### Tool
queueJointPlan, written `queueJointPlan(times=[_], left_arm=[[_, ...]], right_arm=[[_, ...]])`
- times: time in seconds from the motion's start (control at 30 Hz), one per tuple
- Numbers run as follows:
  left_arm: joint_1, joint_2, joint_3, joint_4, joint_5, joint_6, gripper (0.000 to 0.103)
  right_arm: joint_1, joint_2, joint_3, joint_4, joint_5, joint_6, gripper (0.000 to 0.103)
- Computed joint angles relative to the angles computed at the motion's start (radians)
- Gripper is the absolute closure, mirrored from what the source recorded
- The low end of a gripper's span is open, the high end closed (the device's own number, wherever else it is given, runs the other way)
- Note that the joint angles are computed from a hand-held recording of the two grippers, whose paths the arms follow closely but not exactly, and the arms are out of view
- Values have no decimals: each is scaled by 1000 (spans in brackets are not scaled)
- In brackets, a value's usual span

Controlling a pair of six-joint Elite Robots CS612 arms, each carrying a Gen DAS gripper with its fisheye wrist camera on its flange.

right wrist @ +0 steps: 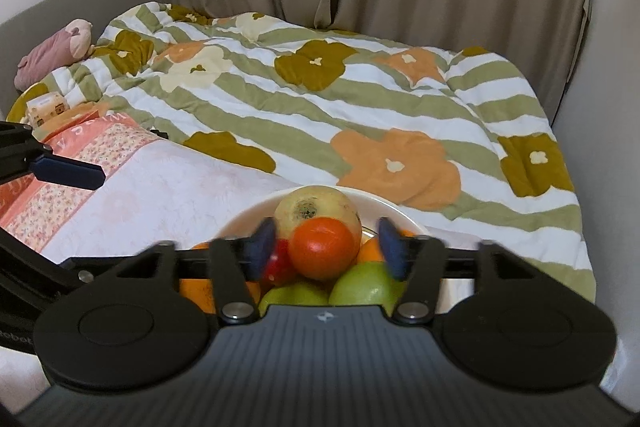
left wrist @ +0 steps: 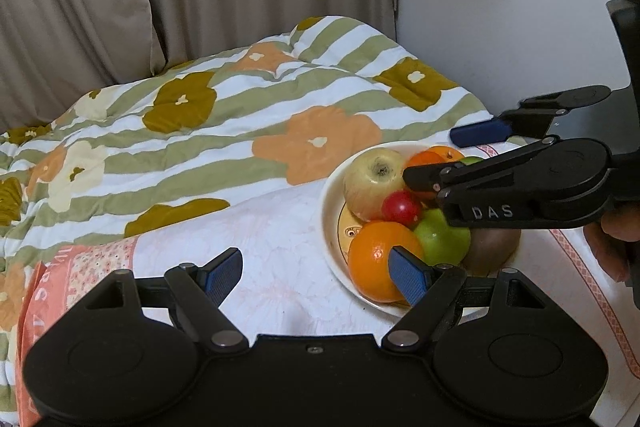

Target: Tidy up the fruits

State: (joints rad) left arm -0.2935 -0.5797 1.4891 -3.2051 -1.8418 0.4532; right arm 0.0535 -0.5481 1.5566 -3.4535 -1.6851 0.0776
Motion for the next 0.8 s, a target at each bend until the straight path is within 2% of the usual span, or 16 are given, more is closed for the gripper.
queueJointPlan(times=[0.27, 0.4, 0.6, 0.73, 0.8], left_arm=[[4, -17, 40, -40, 0, -2, 19], [14, -35, 62, -64, -27, -14, 19], [41, -75, 106, -103, -86, -71, 19], [61, -114, 155, -166, -114, -99, 19], [71, -131, 176, -196, -122, -116, 19]], right_arm=[[10, -13, 33, -57, -16, 13, 23], [24, -38, 63, -85, -53, 25, 23], [60, -108, 135, -110, -134, 92, 22], [93, -161, 187, -130, -205, 127, 22], [111, -186, 209, -132, -242, 147, 11]])
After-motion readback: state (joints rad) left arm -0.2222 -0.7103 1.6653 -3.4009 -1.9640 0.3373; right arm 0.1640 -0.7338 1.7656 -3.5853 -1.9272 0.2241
